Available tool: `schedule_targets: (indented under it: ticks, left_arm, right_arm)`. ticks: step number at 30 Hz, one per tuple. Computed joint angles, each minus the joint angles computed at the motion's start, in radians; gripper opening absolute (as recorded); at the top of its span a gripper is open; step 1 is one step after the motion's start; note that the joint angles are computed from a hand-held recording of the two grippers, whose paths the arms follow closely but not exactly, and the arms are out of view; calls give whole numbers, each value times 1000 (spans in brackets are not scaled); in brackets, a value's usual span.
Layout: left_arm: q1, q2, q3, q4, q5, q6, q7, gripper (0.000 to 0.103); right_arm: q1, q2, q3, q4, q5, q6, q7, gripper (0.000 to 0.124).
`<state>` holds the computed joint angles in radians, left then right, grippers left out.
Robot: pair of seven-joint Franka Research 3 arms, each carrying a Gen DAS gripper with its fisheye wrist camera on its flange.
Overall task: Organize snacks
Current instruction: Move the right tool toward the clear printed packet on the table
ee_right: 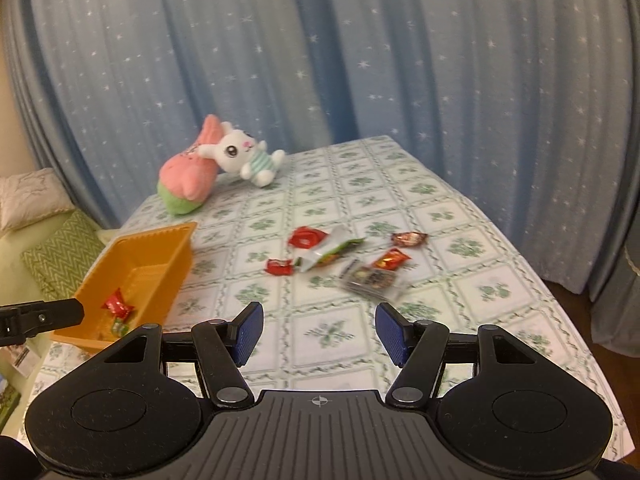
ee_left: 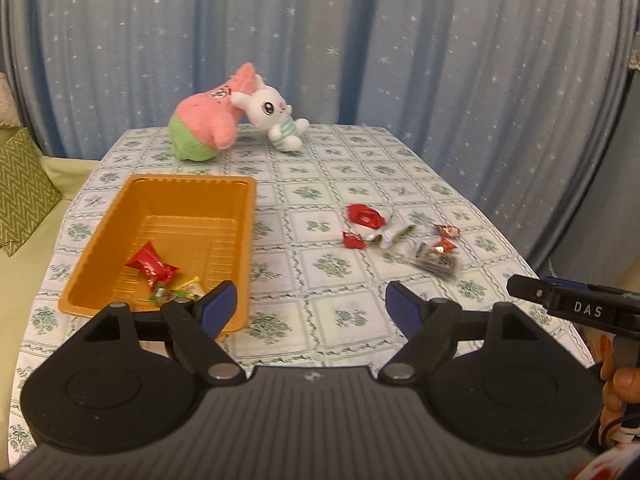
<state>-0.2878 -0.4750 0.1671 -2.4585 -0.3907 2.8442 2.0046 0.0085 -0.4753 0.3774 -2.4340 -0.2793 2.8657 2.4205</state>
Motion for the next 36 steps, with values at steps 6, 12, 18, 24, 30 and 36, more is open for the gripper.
schedule_targets:
  ticks: [6,12,18,24,30,36]
  left_arm:
    - [-12,7,-6,1,-12,-2,5,80]
    - [-33,7,3,7,-38,-1,25,81]
    - [-45,45,6,30,-64,9,49,83]
    - [-34,124,-18,83,-99,9,73,83]
    - [0,225,-68,145,-151,9,118,84]
    - [49,315,-135,206,-217,8,165,84]
  right_arm:
    - [-3,-31,-13,-22,4,-11,-14,62]
    - [-17,-52,-9,-24,-1,-28,-28,62]
    - [5,-6,-39,-4,2,-8,-109,62]
    - [49,107,-111,38,33,46,-251,62]
    - [142,254,-236,105,123,84,-541,62]
    - [256,388,-361,190,434,71,-1005,62]
